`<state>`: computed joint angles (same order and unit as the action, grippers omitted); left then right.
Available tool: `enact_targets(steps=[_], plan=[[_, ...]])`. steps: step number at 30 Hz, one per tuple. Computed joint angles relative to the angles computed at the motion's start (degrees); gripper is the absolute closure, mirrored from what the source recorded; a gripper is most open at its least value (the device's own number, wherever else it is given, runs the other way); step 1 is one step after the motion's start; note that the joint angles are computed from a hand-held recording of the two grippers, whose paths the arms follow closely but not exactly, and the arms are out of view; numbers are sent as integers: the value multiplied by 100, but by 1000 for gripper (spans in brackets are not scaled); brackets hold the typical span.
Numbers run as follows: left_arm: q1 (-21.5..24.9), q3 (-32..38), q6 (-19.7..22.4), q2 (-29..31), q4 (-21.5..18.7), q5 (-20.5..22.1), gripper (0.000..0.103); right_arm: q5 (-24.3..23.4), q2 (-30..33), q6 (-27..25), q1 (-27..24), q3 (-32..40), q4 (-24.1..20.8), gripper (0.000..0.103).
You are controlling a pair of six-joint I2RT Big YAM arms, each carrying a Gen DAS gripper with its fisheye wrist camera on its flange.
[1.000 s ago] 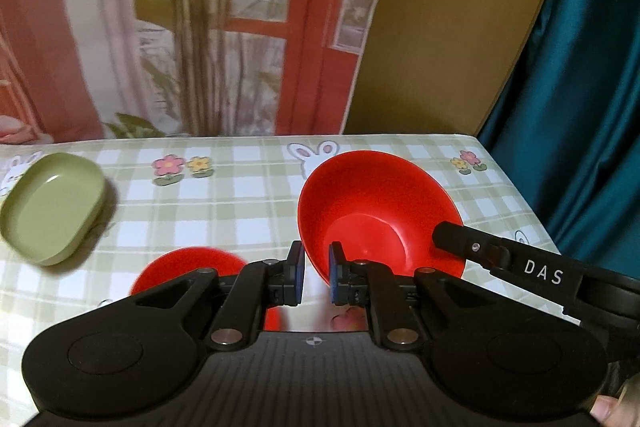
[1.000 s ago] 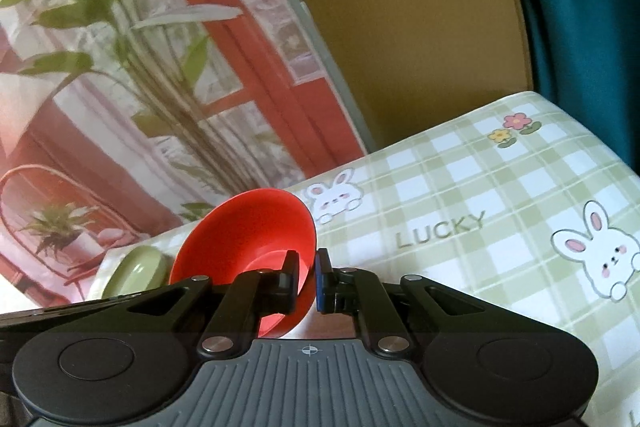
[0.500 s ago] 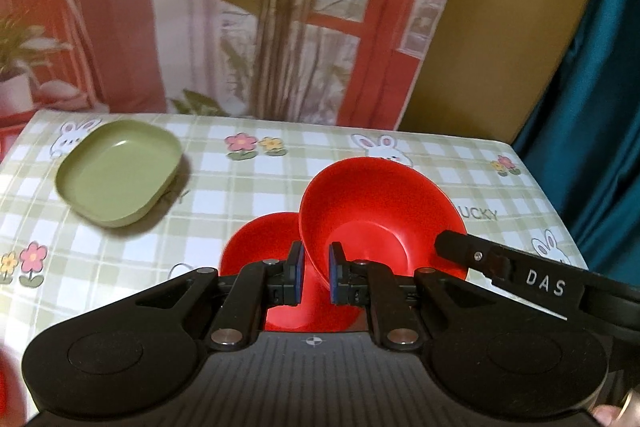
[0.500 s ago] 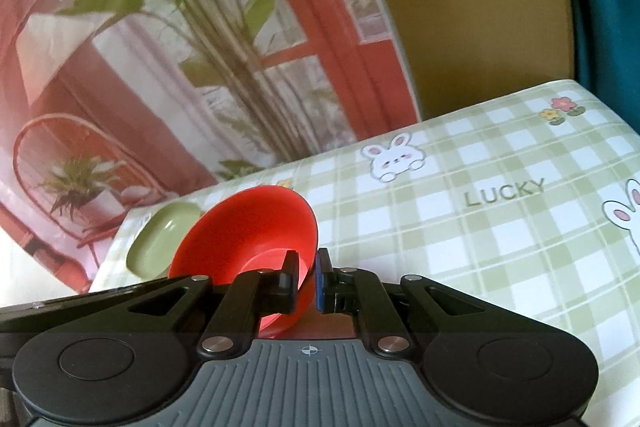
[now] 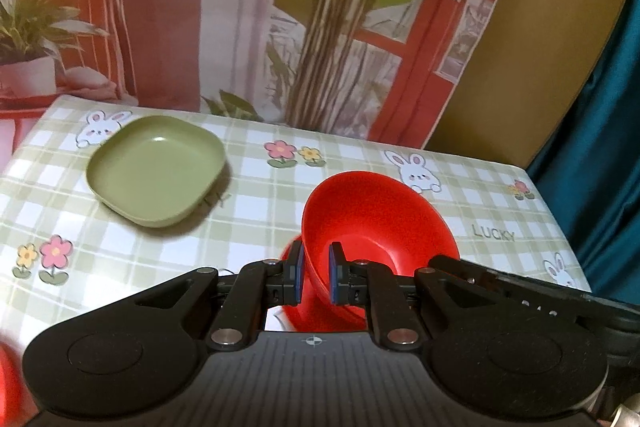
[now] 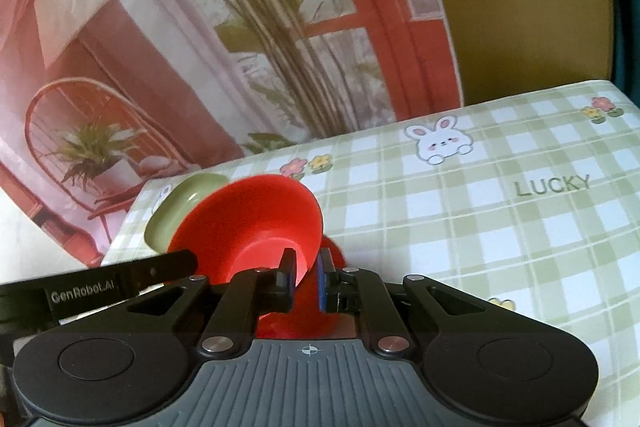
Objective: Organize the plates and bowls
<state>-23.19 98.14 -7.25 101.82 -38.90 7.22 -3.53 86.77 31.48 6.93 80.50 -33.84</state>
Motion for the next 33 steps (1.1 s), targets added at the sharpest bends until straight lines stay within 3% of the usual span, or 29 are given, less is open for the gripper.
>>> enact_targets(steps=[13, 33], plan=[[94, 104, 37, 279, -110, 235, 90, 80, 280, -61, 50, 128, -287, 93], [20, 59, 134, 367, -184, 20, 90, 98, 365, -156, 29, 154, -367, 93]])
